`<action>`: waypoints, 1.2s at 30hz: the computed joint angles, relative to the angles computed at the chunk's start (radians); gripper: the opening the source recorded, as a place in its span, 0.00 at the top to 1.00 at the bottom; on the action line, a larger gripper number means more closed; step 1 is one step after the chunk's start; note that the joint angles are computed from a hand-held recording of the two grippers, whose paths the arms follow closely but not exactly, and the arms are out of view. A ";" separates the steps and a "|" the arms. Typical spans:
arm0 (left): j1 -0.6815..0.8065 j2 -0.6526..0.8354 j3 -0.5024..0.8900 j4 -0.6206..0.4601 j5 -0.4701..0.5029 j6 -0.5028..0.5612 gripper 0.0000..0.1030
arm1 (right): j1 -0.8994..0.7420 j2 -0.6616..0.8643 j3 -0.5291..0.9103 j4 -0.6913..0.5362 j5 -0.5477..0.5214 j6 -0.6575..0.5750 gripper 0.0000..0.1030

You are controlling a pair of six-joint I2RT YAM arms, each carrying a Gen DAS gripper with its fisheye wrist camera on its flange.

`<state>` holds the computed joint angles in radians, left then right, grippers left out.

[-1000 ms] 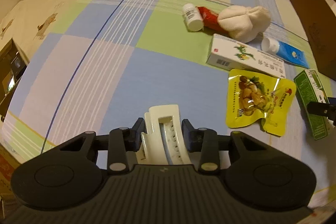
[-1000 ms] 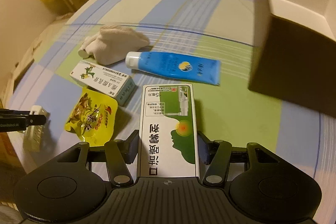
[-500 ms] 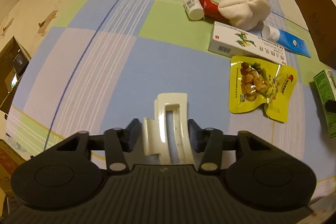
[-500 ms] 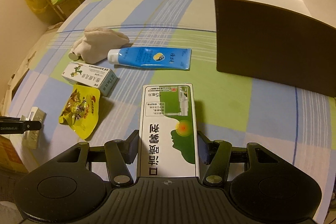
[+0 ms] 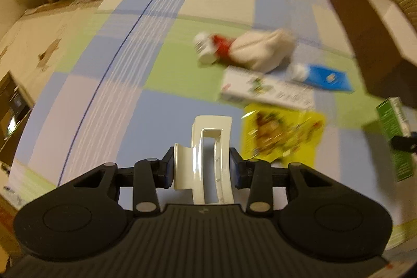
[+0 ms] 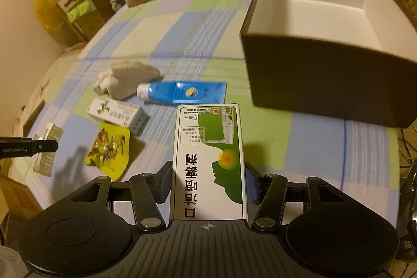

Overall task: Organize objects
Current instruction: 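Lift and carry the clip and medicine box over the cardboard box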

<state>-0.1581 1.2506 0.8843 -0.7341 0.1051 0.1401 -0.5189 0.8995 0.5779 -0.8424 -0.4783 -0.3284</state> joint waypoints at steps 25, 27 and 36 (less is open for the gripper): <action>-0.699 0.642 0.858 0.031 -0.009 -0.293 0.66 | -0.376 0.505 0.538 0.109 -0.127 -0.152 0.49; -0.720 0.736 0.982 -0.012 -0.022 -0.285 0.66 | -0.356 0.564 0.564 0.143 -0.096 -0.143 0.49; -0.752 1.179 1.612 -0.308 -0.065 -0.270 0.65 | -0.295 0.767 0.659 0.225 0.010 -0.155 0.49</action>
<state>-0.9103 2.4296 2.4967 -1.0417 0.0397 -0.1299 -0.8140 1.6666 1.2373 -0.6179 -0.4681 -0.4833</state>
